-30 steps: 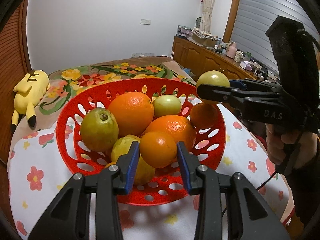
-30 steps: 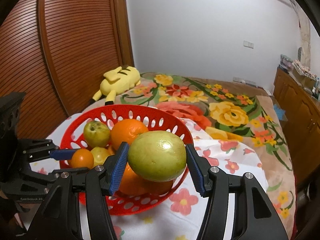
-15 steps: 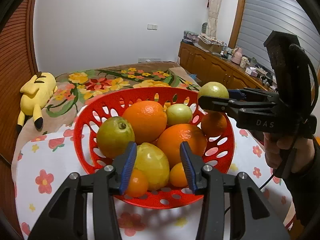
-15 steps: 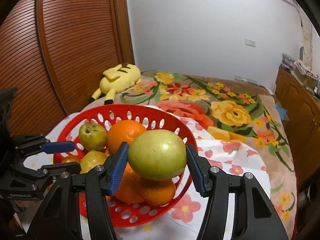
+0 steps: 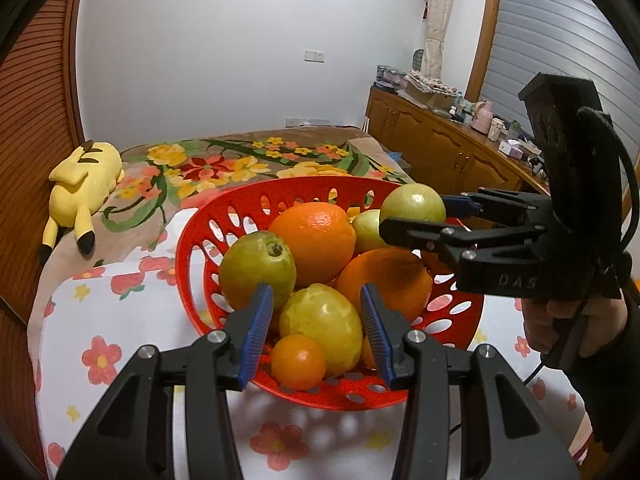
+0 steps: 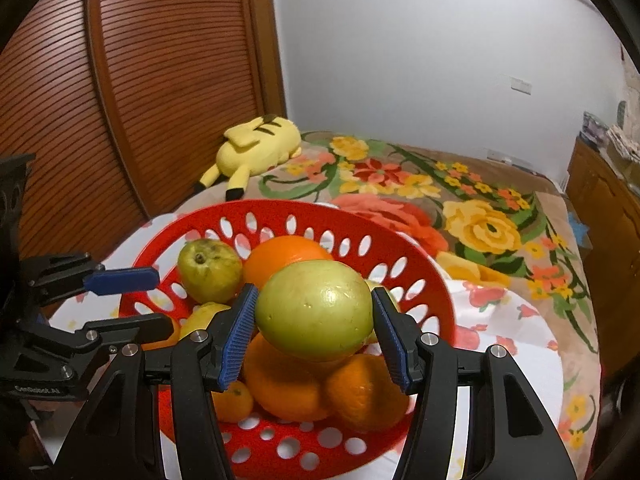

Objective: Organize fruits
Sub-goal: 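Open the left tool over the basket while the right tool lowers the pomelo in, then release the pomelo with the right tool and pull both tools back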

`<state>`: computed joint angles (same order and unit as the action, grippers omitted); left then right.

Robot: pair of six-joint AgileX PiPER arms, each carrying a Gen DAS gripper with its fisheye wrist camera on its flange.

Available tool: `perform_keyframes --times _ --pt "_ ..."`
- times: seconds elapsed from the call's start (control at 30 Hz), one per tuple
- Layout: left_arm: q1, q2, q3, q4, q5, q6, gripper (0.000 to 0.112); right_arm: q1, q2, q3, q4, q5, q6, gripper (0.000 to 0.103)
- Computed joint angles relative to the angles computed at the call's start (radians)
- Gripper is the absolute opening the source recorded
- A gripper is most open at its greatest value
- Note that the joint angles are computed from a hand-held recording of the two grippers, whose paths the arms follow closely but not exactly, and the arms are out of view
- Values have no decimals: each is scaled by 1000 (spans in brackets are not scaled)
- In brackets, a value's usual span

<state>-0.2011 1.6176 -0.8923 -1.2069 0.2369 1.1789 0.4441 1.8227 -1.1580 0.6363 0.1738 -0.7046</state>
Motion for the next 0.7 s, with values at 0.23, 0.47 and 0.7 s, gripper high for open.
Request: perform_keyframes --times 0.23,0.47,0.7 --pt "-8 -15 12 48 -25 -53 46 8 8 8 -60 -3 64 59" --pt "-5 -48 42 87 -39 -85 50 34 -37 46 -145 -56 147 64" --pt "-17 -114 103 161 -79 -152 52 47 -99 140 -50 -115 100 70"
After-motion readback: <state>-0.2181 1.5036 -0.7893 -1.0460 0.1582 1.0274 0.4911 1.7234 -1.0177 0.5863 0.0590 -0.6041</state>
